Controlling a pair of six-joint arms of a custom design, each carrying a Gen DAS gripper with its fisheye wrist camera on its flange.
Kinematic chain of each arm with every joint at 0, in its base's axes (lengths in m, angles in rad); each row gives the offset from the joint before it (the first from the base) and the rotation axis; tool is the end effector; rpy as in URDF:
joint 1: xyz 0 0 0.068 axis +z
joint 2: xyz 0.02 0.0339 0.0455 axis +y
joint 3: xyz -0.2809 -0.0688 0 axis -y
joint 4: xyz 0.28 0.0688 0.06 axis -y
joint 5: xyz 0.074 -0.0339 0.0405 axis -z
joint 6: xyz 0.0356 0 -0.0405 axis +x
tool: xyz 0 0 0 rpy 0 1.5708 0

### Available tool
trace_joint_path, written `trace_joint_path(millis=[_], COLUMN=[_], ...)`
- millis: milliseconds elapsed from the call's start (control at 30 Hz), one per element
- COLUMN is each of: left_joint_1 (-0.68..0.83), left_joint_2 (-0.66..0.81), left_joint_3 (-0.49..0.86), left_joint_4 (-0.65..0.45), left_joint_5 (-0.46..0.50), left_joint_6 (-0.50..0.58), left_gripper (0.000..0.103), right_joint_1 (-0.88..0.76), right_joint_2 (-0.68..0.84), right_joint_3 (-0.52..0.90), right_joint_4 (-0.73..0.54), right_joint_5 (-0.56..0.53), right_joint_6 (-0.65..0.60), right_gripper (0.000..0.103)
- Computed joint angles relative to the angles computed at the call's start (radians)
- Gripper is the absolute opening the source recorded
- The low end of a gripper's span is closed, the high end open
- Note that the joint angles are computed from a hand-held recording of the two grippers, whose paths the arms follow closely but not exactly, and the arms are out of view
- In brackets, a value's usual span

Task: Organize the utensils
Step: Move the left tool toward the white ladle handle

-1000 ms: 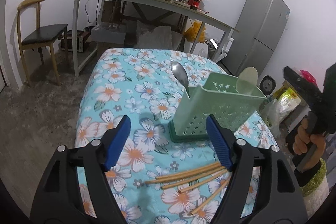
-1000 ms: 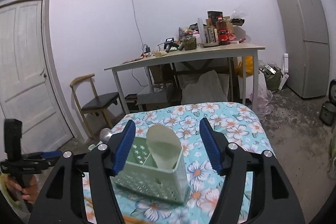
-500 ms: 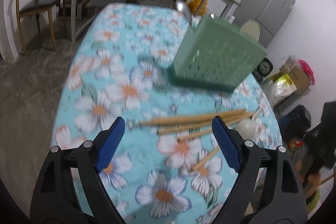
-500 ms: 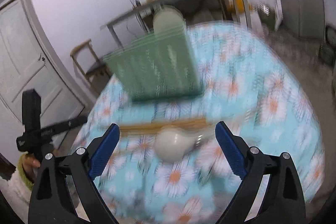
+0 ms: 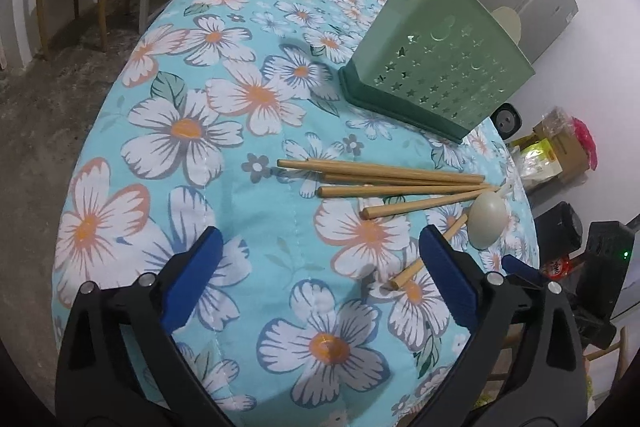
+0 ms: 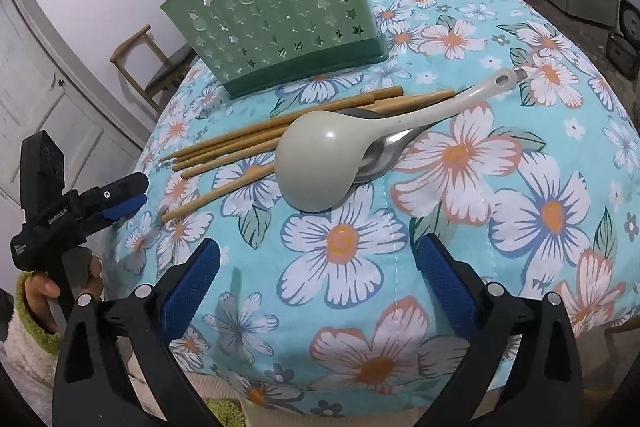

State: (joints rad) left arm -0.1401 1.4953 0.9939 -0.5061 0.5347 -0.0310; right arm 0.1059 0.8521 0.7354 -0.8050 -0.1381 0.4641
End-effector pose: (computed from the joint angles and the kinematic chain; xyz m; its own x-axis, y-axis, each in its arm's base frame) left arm 0.3233 -0.0639 0.2232 -0.8489 0.0928 -0.5204 0.3635 0.8173 -0.4472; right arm 0.1846 0.0246 0.2649 -0.7923 0.3616 -0.4914 0.1870 0.9106 0.3686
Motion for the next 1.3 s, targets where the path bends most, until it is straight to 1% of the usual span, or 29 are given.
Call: trace_joint_path(millis=[167,200,367,533,600,667,833,900,967,1000,1033,1067,1100,1133,1167,1233,1300], left_joint_1=[0.008,0.009,0.002,-0.017,-0.033,-0.049,-0.092,-0.124,-0.156,-0.171,-0.191,-0.209,-0.225,-0.237,-0.249,-0.267,-0.28], left_joint_2=[0.003,0.003,-0.013,-0.051,-0.095,-0.128,-0.158,-0.16,-0.154,-0.15,-0.137,-0.123,-0.11,-0.097,-0.083,-0.061,-0.025], left_joint_3=[0.006,0.005,-0.016,-0.016,-0.028,-0.033,-0.026,-0.024,-0.02,-0.02,-0.012,-0.005,-0.002,0.002,0.005,0.007,0.018], left_joint_4=[-0.012,-0.01,0.012,0.005,0.029,0.045,0.071,0.075,0.071,0.067,0.051,0.038,0.028,0.017,0.011,-0.002,-0.022], left_joint_5=[0.019,0.02,0.007,-0.046,-0.059,-0.052,0.031,0.057,0.074,0.086,0.102,0.114,0.129,0.148,0.167,0.197,0.234], left_joint_6=[0.019,0.025,0.034,0.025,0.043,0.056,0.049,0.055,0.058,0.058,0.059,0.058,0.054,0.052,0.049,0.045,0.031], left_gripper=[0.095,0.095,0.095,0.095,0.095,0.095,0.095,0.094,0.088,0.08,0.074,0.071,0.064,0.057,0.054,0.043,0.038], right_joint_1=[-0.028,-0.024,0.054,0.041,0.018,-0.036,-0.227,-0.293,-0.385,-0.416,-0.466,-0.488,-0.52,-0.535,-0.549,-0.569,-0.577], right_joint_2=[-0.01,-0.008,0.029,0.012,-0.007,-0.03,-0.031,-0.05,-0.065,-0.068,-0.071,-0.069,-0.068,-0.063,-0.059,-0.051,-0.037], right_joint_3=[-0.002,0.0,0.029,0.015,0.004,-0.009,0.011,0.011,0.011,0.01,0.008,0.008,0.008,0.009,0.009,0.009,0.013], right_joint_4=[-0.002,-0.008,-0.042,-0.03,-0.023,-0.017,-0.068,-0.08,-0.099,-0.103,-0.11,-0.111,-0.116,-0.116,-0.119,-0.126,-0.128], right_joint_5=[-0.034,-0.029,0.071,0.059,0.027,-0.046,-0.266,-0.291,-0.333,-0.353,-0.381,-0.396,-0.415,-0.422,-0.429,-0.445,-0.452], right_joint_6=[-0.004,-0.011,-0.037,-0.043,-0.061,-0.084,-0.137,-0.152,-0.183,-0.193,-0.208,-0.216,-0.228,-0.234,-0.242,-0.258,-0.27], right_gripper=[0.097,0.097,0.097,0.097,0.097,0.097,0.097,0.097,0.097,0.097,0.097,0.096,0.096,0.096,0.096,0.095,0.095])
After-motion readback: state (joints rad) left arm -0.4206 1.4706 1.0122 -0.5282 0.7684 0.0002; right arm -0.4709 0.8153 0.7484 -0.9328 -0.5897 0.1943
